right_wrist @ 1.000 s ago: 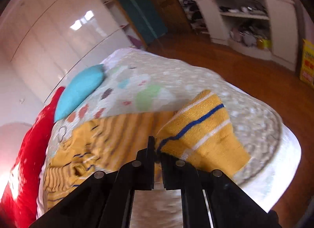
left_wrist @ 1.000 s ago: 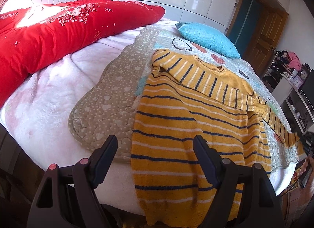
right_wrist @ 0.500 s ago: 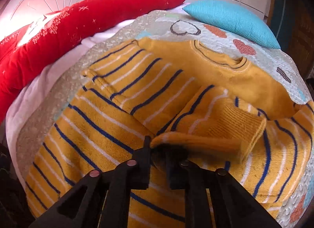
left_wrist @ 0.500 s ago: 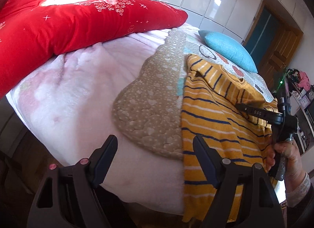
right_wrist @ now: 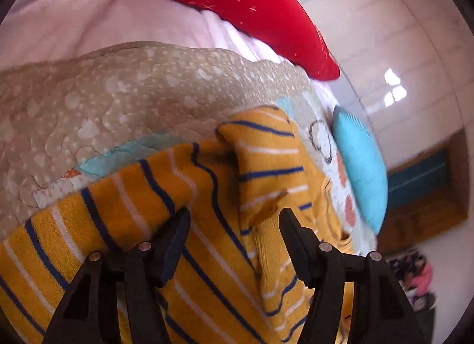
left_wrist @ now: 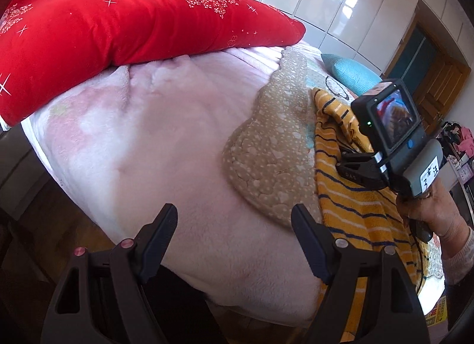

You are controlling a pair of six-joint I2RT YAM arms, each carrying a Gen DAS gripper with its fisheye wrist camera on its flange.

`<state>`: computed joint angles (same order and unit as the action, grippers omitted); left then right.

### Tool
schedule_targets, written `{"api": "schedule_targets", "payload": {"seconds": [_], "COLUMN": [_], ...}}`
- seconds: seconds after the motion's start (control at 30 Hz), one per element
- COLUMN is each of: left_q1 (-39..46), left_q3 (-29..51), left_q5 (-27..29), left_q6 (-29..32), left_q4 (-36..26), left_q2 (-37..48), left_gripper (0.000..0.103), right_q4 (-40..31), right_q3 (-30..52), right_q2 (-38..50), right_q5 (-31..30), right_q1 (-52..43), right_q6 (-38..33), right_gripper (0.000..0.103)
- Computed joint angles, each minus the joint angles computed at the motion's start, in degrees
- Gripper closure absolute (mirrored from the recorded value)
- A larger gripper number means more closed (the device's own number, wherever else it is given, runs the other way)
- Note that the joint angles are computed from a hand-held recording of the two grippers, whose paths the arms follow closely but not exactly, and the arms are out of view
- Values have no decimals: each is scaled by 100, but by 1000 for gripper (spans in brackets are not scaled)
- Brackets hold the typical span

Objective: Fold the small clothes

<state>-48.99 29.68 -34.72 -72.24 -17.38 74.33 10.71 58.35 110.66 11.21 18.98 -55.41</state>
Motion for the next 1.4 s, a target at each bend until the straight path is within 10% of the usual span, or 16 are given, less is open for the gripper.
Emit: {"api": "schedule_targets", "payload": {"seconds": [0.1, 0.43, 0.77, 0.87, 0.97, 1.4], "left_q1": [6, 63, 81, 176, 172, 137], "left_q3": [13, 347, 303, 189, 112, 225], "left_q5": [17, 180, 190, 322, 336, 381], "left_q6": [-17, 328, 425, 407, 401, 562], "left_q4": [18, 365, 461, 622, 715, 734], "left_q2": [13, 383, 369, 390, 364, 491], "left_gripper": [25, 25, 25, 25, 25, 25], "right_q4": [302, -4177, -4469, -4203, -4157, -4996], "right_q3": [-192, 3088, 4108, 3921, 3853, 4956], "right_q2": [-87, 758, 1733, 1693, 1520, 2069], "right_q5": [-43, -2635, -2792, -2383, -2502, -2949], "right_q1": [17, -1537, -1730, -1545, -1607, -1083], "right_q6": [-266, 2063, 3863, 3701, 3811, 4220], "right_gripper": [36, 36, 45, 82, 96, 89]}}
